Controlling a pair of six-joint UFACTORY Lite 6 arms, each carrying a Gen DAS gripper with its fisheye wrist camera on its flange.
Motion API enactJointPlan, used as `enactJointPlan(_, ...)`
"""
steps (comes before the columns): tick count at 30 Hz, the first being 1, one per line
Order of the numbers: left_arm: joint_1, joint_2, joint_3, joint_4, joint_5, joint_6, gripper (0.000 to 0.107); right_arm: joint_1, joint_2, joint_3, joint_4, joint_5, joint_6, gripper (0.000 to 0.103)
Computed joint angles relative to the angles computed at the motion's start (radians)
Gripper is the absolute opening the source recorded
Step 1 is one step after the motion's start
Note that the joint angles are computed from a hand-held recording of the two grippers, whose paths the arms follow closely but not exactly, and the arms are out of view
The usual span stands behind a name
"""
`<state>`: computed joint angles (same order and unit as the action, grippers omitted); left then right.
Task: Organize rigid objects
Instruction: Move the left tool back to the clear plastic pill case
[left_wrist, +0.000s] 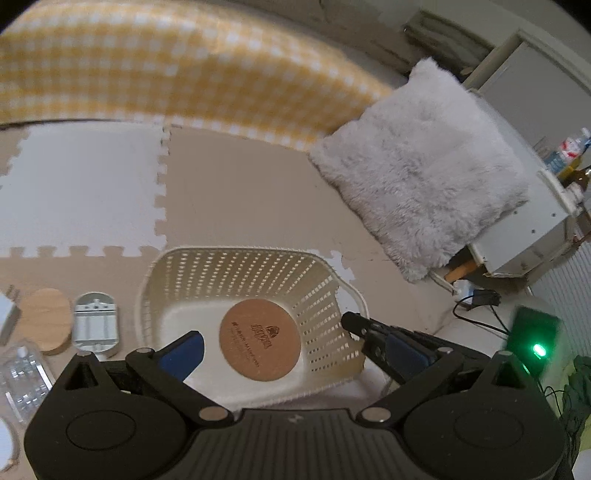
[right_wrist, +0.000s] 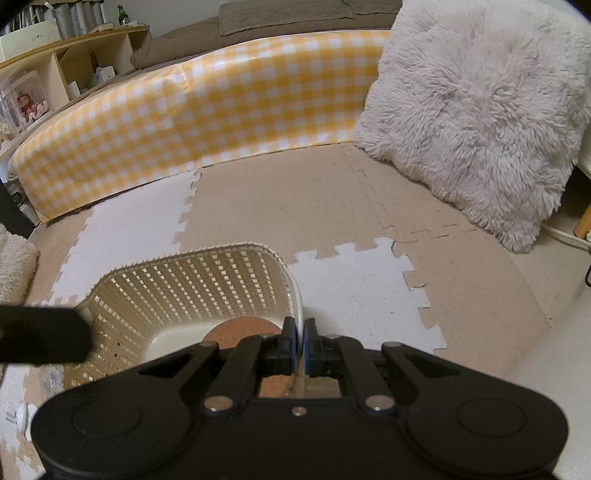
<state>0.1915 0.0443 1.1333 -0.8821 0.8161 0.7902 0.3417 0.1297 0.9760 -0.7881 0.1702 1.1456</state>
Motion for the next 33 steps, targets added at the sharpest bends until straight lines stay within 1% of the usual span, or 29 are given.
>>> enactJointPlan(2,0.044,-0.064,-0.046,-0.002,0.014,0.024,0.103,0.000,0.000,0.001,0.000,0.001,0.001,0.005)
enactJointPlan(8,0.193,-0.281,-0.233,-0.010,-0.001,0.178,0.103,0.005,0.000,0.003,-0.008,0.010,0.003,0.005)
enactJointPlan(11,0.275,-0.348,-0.319,-0.037,-0.020,0.285,0.103,0.008,0.000,0.005,-0.008,0.017,0.003,0.005)
enactJointPlan(13,0.325,-0.365,-0.359,-0.064,-0.026,0.358,0.103,0.013,0.001,0.008,-0.009,0.023,0.004,0.005)
enactJointPlan(16,0.405,-0.353,-0.399,-0.101,-0.009,0.451,0.103,0.020,0.003,0.011,-0.027,0.032,0.022,0.005)
enactJointPlan(17,0.430,-0.350,-0.421,-0.123,-0.017,0.486,0.103,0.021,0.004,0.012,-0.030,0.034,0.024,0.005)
enactJointPlan(21,0.474,-0.331,-0.487,-0.154,-0.090,0.535,0.103,0.024,0.005,0.012,-0.045,0.037,0.038,0.005)
enactJointPlan(26,0.529,-0.267,-0.550,-0.215,-0.147,0.595,0.103,0.024,0.007,0.015,-0.047,0.039,0.037,0.005)
enactJointPlan(30,0.543,-0.214,-0.605,-0.354,-0.213,0.725,0.103,0.024,0.006,0.014,-0.052,0.040,0.039,0.005)
enactJointPlan(33,0.512,-0.152,-0.603,-0.416,-0.261,0.790,0.103,0.025,0.004,0.012,-0.053,0.041,0.037,0.005)
